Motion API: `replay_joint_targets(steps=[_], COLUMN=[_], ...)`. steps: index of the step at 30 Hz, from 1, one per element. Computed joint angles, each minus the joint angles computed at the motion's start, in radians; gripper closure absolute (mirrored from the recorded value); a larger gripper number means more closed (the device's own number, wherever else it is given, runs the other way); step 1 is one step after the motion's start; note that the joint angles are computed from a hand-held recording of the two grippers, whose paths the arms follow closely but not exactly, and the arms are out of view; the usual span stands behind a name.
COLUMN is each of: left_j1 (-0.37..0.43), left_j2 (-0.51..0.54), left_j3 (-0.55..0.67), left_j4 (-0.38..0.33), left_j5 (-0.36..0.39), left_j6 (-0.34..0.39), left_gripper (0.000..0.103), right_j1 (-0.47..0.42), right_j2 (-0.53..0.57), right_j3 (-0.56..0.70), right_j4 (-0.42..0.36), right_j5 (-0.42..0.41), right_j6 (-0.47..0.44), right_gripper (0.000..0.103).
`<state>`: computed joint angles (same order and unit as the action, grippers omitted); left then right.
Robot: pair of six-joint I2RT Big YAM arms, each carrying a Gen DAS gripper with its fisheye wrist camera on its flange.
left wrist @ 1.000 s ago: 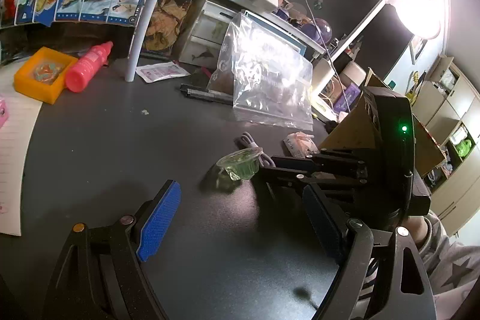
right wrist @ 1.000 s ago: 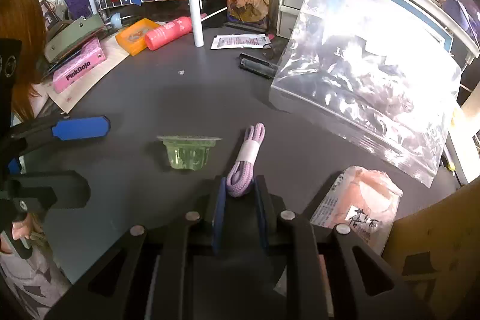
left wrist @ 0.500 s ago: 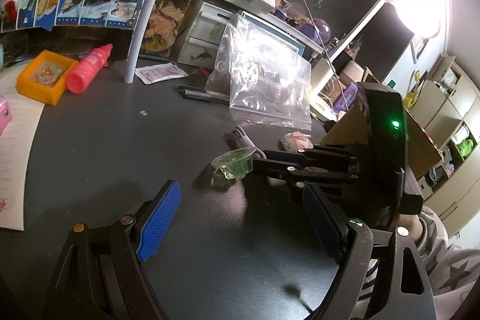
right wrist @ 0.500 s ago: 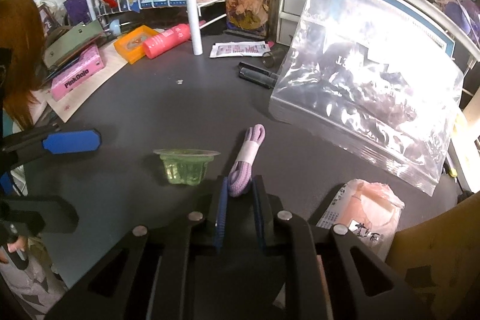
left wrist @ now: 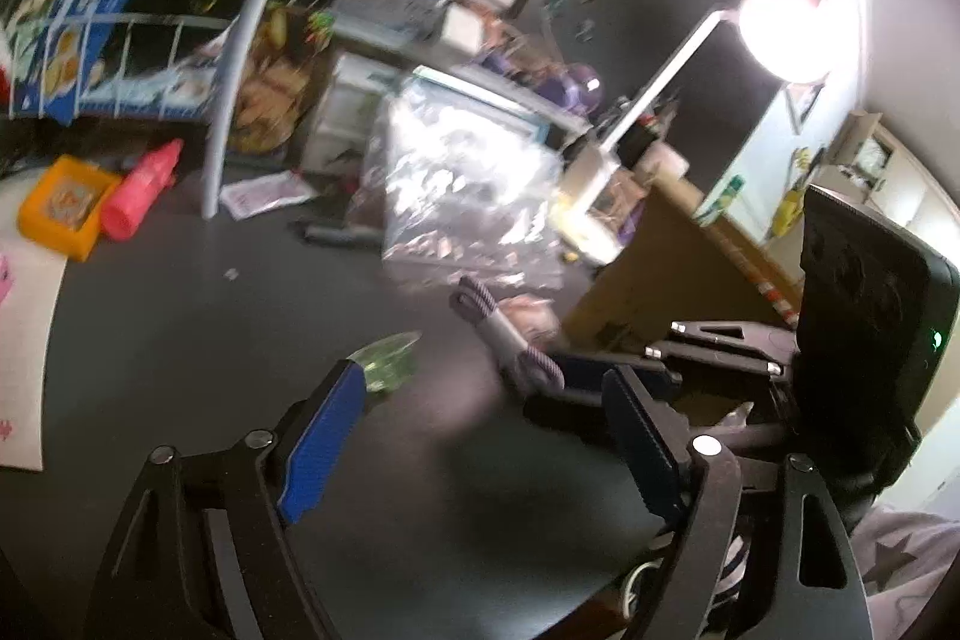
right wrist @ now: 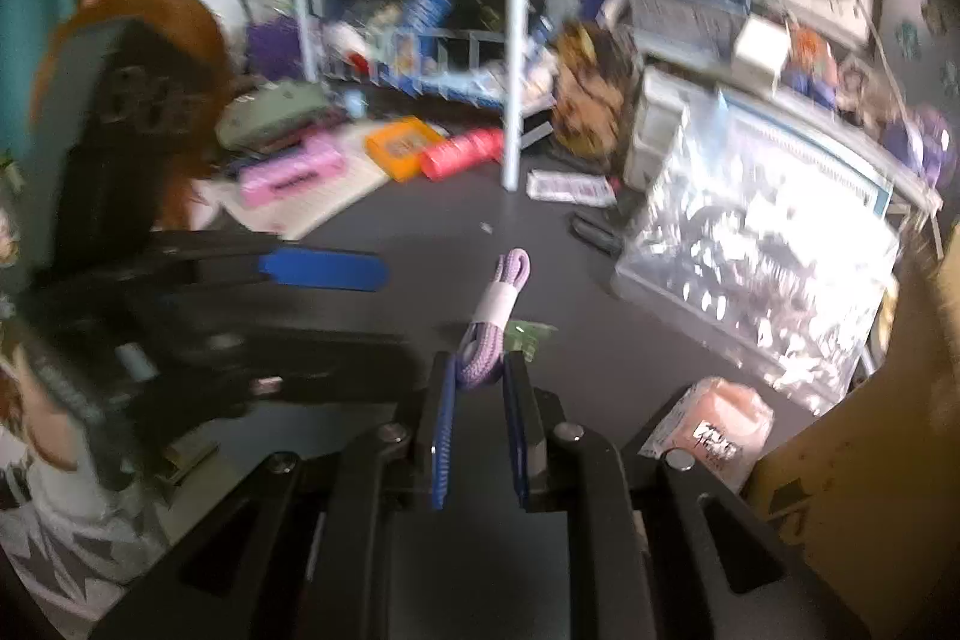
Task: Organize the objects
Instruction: 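Close the right tool on the purple cable bundle and lift it, then carry the purple cable into the cardboard box and open the right tool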
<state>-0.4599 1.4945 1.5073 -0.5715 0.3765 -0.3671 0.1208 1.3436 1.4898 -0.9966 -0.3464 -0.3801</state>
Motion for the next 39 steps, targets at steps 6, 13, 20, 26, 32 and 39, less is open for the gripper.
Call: replay_joint_targets(steps=[6,13,20,26,32,39], left_j1=[-0.026,-0.066,-0.115,-0.164,-0.201,-0.227], left_j2=[-0.009,0.013,0.092,0.209,0.353,0.499], left_j3=[0.04,0.127,0.286,0.47,0.681,0.909], left_j4=[0.002,-0.006,-0.079,-0.179,-0.3,-0.444], left_j5=[0.024,0.05,0.051,0.039,0.051,0.067], left_j6=[-0.007,0.002,0.047,0.089,0.11,0.127], left_gripper=[0.051,0.067,0.072,0.073,0.074,0.074], right_j1=[-0.015,-0.073,-0.162,-0.265,-0.365,-0.432], right_j2=[-0.082,-0.137,-0.156,-0.139,-0.095,-0.043], right_j3=[-0.018,-0.011,0.014,0.045,0.085,0.123], right_j4=[-0.002,0.004,0.013,-0.006,-0.053,-0.106], right_j5=[-0.048,-0.111,-0.169,-0.223,-0.262,-0.266], right_j6=[-0.043,-0.065,-0.073,-0.08,-0.094,-0.109], right_gripper=[0.09,0.09,0.09,0.09,0.09,0.09])
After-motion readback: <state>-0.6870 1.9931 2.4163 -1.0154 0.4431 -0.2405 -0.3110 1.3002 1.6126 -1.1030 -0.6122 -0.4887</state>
